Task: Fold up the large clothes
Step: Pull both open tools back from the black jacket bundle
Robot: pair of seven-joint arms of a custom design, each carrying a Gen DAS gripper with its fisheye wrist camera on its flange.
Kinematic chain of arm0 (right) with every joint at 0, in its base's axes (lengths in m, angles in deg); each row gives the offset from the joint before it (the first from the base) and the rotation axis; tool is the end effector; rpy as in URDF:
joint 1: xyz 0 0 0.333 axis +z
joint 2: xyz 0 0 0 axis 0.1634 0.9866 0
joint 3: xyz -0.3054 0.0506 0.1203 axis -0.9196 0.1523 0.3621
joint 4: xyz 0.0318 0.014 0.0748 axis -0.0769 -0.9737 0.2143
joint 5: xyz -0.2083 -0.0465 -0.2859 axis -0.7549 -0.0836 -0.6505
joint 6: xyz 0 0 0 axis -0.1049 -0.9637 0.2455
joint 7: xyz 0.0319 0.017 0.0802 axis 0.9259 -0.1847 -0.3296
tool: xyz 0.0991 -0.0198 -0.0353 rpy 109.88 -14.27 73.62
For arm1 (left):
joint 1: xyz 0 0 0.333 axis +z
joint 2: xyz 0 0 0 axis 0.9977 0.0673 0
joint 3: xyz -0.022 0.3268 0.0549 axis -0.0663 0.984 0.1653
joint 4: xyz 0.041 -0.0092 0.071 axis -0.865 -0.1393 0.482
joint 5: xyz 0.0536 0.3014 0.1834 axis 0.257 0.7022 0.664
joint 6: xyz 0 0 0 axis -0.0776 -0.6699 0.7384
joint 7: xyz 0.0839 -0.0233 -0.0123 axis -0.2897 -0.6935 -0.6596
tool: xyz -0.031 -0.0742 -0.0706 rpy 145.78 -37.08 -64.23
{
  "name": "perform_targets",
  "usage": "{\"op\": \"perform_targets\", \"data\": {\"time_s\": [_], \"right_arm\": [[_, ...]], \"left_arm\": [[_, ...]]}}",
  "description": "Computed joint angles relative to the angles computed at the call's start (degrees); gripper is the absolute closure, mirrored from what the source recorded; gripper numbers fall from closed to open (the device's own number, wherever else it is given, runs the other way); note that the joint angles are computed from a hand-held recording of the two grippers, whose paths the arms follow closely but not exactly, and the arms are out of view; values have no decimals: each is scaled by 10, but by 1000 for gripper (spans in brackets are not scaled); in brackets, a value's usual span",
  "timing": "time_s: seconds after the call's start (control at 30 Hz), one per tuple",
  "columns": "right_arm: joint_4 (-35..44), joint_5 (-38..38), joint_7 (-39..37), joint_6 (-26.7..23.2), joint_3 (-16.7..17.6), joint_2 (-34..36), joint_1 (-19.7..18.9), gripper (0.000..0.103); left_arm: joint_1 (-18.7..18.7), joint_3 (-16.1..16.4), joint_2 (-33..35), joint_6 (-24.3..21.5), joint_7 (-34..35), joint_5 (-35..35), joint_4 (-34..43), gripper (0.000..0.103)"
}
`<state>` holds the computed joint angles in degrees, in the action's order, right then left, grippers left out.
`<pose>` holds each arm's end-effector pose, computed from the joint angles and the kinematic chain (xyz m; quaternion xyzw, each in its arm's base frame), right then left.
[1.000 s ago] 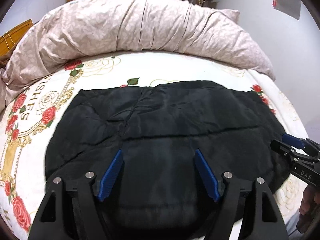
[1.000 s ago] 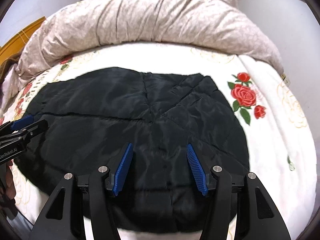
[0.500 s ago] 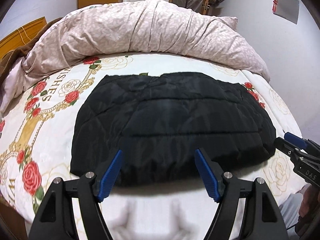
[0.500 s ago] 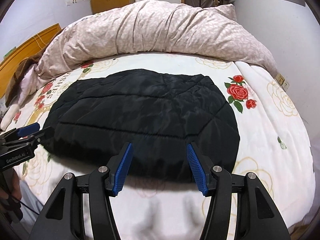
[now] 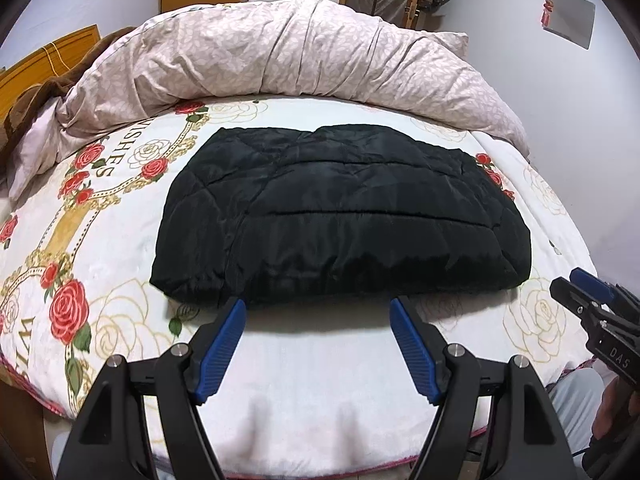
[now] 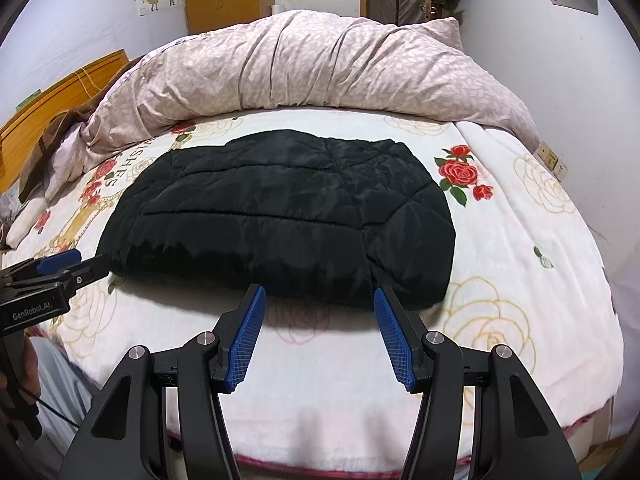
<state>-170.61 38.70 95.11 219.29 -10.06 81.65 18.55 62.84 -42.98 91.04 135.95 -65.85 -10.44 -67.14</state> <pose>0.6179 0.1059 0.4960 -0.8147 0.4370 -0.1764 0.3380 0.4983 -0.3490 0.4982 -0.7956 0.4942 -0.2455 0.2500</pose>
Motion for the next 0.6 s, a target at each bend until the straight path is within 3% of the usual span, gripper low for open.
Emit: {"op": "perform_targets", "data": {"time_s": [0.3, 0.47, 0.6], "right_arm": [[-53, 39, -47, -1, -1, -46, -7, 46], [-70, 57, -69, -4, -4, -64, -5, 46], [-79, 66, -82, -3, -7, -72, -2, 46]], "left_arm": [[-17, -12, -11, -34, -4, -1, 2, 26], [-17, -15, -26, -18, -22, -7, -18, 26], [-22, -20, -28, -36, -29, -3, -15, 26]]}}
